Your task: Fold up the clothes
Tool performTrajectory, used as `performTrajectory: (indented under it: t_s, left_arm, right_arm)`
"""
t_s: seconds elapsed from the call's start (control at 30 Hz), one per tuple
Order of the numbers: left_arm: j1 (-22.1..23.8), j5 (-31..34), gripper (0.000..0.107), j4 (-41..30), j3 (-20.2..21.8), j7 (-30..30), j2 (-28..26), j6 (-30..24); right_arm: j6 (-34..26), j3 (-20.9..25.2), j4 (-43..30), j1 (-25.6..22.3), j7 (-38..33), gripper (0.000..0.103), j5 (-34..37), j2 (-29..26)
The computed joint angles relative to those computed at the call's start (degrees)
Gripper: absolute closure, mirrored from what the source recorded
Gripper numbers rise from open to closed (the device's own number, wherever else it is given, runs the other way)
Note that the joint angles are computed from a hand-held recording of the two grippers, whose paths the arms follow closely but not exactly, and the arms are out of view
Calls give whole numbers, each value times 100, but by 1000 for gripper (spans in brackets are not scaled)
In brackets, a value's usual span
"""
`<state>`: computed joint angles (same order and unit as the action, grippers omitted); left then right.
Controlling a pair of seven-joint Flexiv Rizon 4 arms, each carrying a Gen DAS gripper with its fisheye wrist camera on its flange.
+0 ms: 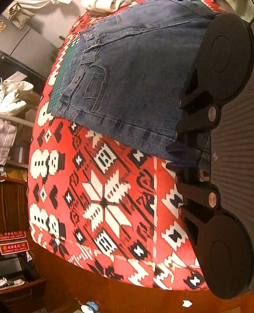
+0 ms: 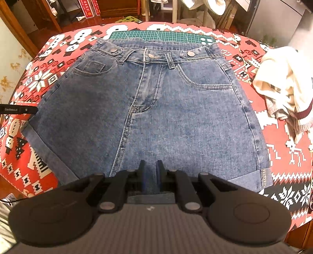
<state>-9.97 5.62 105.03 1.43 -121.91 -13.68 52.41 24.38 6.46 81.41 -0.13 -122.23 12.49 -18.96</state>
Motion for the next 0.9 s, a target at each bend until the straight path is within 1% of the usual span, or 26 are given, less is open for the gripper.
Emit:
performTrajectory:
  t_s: [0.03,0.07,0.13,0.27,0.33,0.47,0.57,0.67,0.73,0.77,0.9]
  left_arm:
    - [-4,14,98,-14,-7,22,-9,-12]
    - [-17,42,104,-41,-8,16,-18,-38]
    - [-46,96,105,-97,-10,0,-36,-89]
    - [-124,159,106,-181,-1,-263,4,-132]
    - [-166,155,106,-218,-30,-391,71,-80]
    - [-226,-109,106,-289,-212,-334,157,238]
    - [-317,-266,106,-429,-310,-354,83,428]
    - [-436,-361,106,-610,-357,-454,-90,589]
    - [-542,-343,106,-736,-332,-626,-208,612]
    - [-581,-352,106,-770,-318,-704,-248,634]
    - [-689,-290,106,-877,-252,-876,-339,682]
  right_arm:
    - [13,-1,4,6,13,92,-2,0]
    - [27,-1,8,11,26,92,-4,0]
    - [55,3,15,13,49,92,11,7]
    - [68,22,-29,0,76,92,107,37]
    - [30,34,-90,-11,87,92,186,48]
    - [-127,61,-266,-35,134,92,386,61]
    - [-357,94,-472,-57,159,91,597,43]
    - [-708,134,-753,-93,220,91,879,-35]
    - [-940,164,-938,-113,305,89,1082,-113]
    - [-1091,182,-1059,-124,366,86,1191,-178]
    - [-1492,266,-1483,-151,716,86,1612,-444]
